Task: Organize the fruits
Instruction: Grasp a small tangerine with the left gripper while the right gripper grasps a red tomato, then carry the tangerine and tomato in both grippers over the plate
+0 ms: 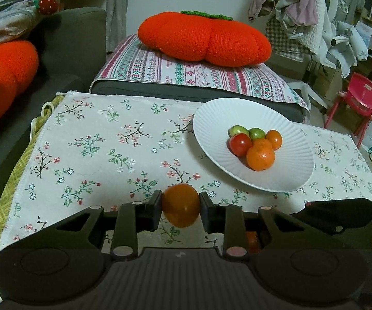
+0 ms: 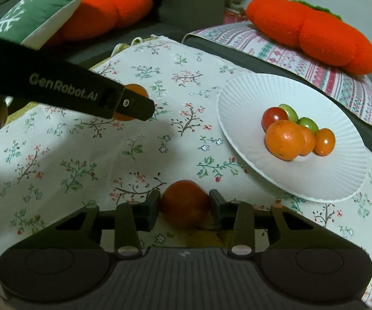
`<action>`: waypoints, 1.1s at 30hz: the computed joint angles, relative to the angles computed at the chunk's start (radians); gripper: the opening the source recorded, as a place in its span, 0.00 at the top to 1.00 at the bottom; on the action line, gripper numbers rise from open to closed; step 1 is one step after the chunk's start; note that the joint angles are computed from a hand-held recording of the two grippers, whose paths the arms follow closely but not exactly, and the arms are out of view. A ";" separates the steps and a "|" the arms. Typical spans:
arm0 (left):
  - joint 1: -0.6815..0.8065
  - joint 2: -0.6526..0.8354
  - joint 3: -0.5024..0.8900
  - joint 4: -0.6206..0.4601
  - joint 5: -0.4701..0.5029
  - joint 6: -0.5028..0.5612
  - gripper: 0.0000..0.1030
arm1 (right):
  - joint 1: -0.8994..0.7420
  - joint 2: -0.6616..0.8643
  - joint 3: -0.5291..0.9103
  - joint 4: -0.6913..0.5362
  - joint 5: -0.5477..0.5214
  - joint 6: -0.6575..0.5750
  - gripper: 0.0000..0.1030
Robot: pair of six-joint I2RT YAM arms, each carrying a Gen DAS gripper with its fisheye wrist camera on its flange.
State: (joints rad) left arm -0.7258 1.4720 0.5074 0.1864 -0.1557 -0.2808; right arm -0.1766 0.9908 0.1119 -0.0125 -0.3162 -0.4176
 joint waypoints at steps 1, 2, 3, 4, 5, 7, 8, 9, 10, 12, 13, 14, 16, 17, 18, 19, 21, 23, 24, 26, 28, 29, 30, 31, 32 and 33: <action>-0.001 0.000 0.000 0.001 -0.003 0.000 0.87 | 0.001 -0.011 0.003 -0.015 -0.002 0.003 0.64; -0.002 0.001 0.001 0.002 -0.006 0.001 0.87 | 0.002 -0.026 0.006 -0.034 -0.006 0.007 0.64; -0.002 0.003 0.001 0.003 -0.009 0.001 0.87 | 0.004 -0.037 0.008 -0.048 -0.006 0.012 0.64; -0.002 0.003 0.001 0.003 -0.011 0.001 0.87 | 0.004 -0.045 0.012 -0.059 -0.007 0.016 0.64; -0.002 0.004 0.002 0.002 -0.011 0.000 0.87 | 0.000 -0.054 0.016 -0.072 -0.010 0.020 0.64; -0.001 0.004 0.003 0.002 -0.011 -0.001 0.87 | -0.018 -0.057 0.026 -0.087 -0.025 0.020 0.64; -0.001 0.005 0.003 0.002 -0.011 -0.001 0.87 | -0.030 -0.064 0.032 -0.099 -0.033 0.020 0.64; -0.001 0.005 0.003 0.002 -0.011 -0.001 0.87 | -0.043 -0.071 0.038 -0.113 -0.042 0.019 0.64; -0.001 0.005 0.003 0.002 -0.011 -0.001 0.87 | -0.058 -0.081 0.045 -0.128 -0.052 0.016 0.64; -0.002 0.007 0.004 0.004 -0.012 0.001 0.87 | -0.088 -0.097 0.059 -0.156 -0.073 0.010 0.64; -0.002 0.007 0.004 0.004 -0.012 0.001 0.87 | -0.108 -0.104 0.066 -0.172 -0.087 0.005 0.64; -0.002 0.007 0.004 0.003 -0.014 0.001 0.87 | -0.127 -0.107 0.072 -0.183 -0.099 -0.003 0.64; -0.001 0.008 0.005 0.003 -0.013 0.002 0.87 | -0.162 -0.120 0.083 -0.211 -0.119 -0.013 0.64; -0.002 0.007 0.004 0.002 -0.014 0.001 0.87 | -0.175 -0.124 0.088 -0.222 -0.127 -0.016 0.64; -0.003 0.006 0.004 0.002 -0.014 0.001 0.87 | -0.191 -0.131 0.094 -0.239 -0.138 -0.022 0.64; -0.003 0.007 0.004 0.002 -0.014 0.002 0.87 | -0.203 -0.136 0.100 -0.253 -0.148 -0.026 0.64; -0.005 0.007 0.005 0.003 -0.013 0.004 0.87 | -0.231 -0.148 0.116 -0.289 -0.170 -0.040 0.64; -0.006 0.007 0.005 0.004 -0.013 0.006 0.87 | -0.261 -0.169 0.129 -0.328 -0.195 -0.055 0.64; -0.007 0.007 0.005 0.004 -0.013 0.006 0.87 | -0.276 -0.180 0.135 -0.347 -0.209 -0.064 0.64; -0.007 0.007 0.005 0.004 -0.013 0.006 0.87 | -0.312 -0.197 0.147 -0.381 -0.238 -0.085 0.64; -0.007 0.005 0.005 0.004 -0.013 0.006 0.87 | -0.345 -0.205 0.159 -0.406 -0.263 -0.101 0.64; -0.009 0.004 0.006 0.003 -0.013 0.006 0.87 | -0.362 -0.207 0.164 -0.413 -0.273 -0.110 0.64; -0.010 0.005 0.008 0.003 -0.013 0.006 0.87 | -0.378 -0.210 0.170 -0.424 -0.282 -0.120 0.64; -0.011 0.004 0.009 0.002 -0.010 0.007 0.87 | -0.400 -0.209 0.177 -0.435 -0.295 -0.133 0.64; -0.011 0.003 0.011 0.001 -0.006 0.009 0.87 | -0.427 -0.204 0.186 -0.444 -0.312 -0.148 0.64; -0.011 0.002 0.013 0.001 -0.001 0.013 0.87 | -0.452 -0.197 0.194 -0.449 -0.327 -0.159 0.64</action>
